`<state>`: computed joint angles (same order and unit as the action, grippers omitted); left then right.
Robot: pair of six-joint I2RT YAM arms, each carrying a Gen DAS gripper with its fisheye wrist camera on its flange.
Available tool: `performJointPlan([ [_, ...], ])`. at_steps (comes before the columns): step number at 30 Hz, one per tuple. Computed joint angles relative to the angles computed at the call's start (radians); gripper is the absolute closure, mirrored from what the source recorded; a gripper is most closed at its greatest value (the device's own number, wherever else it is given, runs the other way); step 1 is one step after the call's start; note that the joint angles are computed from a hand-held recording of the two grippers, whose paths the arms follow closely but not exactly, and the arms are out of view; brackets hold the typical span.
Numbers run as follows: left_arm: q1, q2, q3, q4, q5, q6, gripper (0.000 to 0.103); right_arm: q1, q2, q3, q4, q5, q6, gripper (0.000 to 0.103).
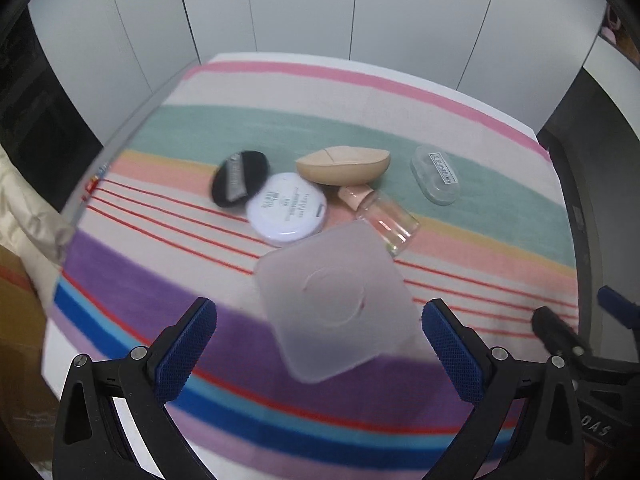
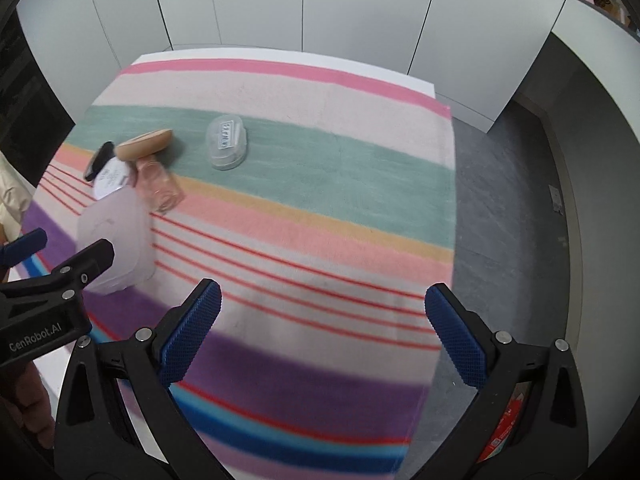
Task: Organize objects
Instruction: 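Grasp the clear square container with the left gripper while the right gripper grasps the labeled oval case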
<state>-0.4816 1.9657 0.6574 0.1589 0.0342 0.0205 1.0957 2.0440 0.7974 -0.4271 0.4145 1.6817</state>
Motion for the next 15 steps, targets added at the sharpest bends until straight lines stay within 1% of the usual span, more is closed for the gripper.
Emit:
performJointPlan([
  [3,-0.021,0.055,0.033,0.019,-0.016,-0.023,0.0,-0.042,0.032,-0.006,0.054,-0.003,-0.058,0.0],
  [6,-0.027,0.113,0.082,-0.003,-0.044,-0.057,0.0,-0.082,0.057,-0.015,0.119,-0.005,-0.112,0.0],
  [8,-0.016,0.133,0.096,-0.009,-0.047,-0.072,0.001,-0.115,0.082,-0.007,0.16,-0.003,-0.161,0.0],
  [10,0.002,0.148,0.1,-0.001,-0.052,-0.071,0.006,-0.143,0.102,0.004,0.191,0.002,-0.203,0.0],
  [12,0.013,0.159,0.104,0.003,-0.039,-0.064,0.015,-0.176,0.126,0.022,0.228,0.009,-0.248,0.0],
  [13,0.017,0.159,0.103,0.009,-0.039,-0.062,0.016,-0.19,0.137,0.032,0.241,0.013,-0.265,0.003],
  [15,0.025,0.159,0.097,0.022,-0.027,-0.046,0.017,-0.229,0.163,0.058,0.274,0.018,-0.311,0.004],
])
